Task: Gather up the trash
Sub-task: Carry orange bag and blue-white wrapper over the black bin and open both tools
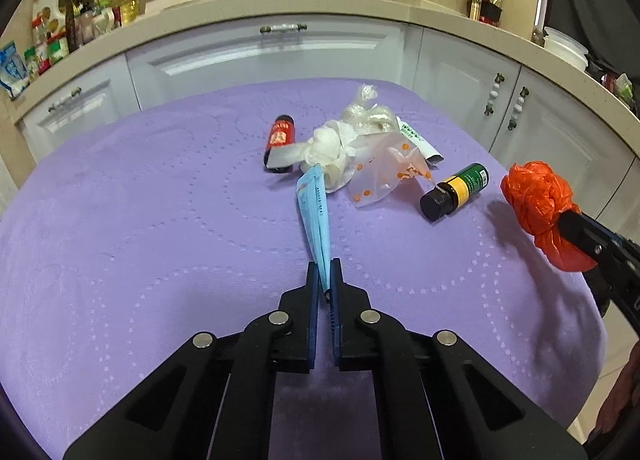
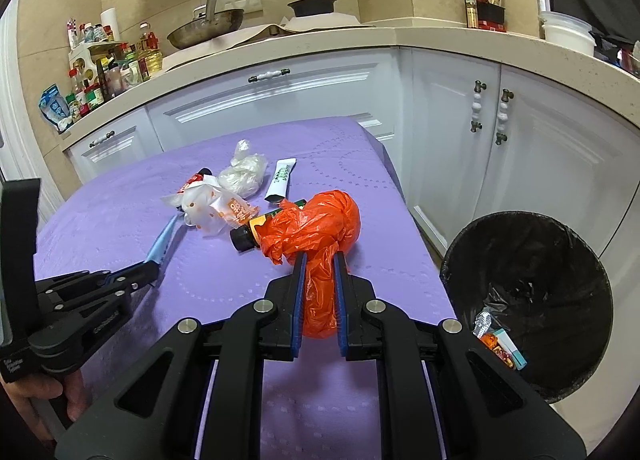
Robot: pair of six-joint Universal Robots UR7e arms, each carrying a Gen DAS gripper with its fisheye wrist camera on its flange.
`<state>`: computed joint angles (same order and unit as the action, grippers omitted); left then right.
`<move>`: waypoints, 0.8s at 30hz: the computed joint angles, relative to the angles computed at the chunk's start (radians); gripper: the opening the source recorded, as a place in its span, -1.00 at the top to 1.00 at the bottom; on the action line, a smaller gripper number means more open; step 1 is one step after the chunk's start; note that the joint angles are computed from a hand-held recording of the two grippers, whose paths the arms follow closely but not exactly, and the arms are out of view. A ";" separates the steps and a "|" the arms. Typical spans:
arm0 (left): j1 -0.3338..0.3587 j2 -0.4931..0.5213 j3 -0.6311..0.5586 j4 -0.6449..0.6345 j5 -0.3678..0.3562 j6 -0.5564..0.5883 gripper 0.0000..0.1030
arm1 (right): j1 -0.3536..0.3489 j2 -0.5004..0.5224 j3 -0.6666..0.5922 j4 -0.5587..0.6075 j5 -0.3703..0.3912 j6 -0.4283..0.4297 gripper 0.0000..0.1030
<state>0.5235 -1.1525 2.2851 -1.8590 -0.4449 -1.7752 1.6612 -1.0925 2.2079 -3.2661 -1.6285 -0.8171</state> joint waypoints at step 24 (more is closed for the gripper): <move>-0.092 0.088 -0.056 -0.101 0.095 0.123 0.90 | -0.076 -0.106 0.017 -0.058 0.004 0.017 0.76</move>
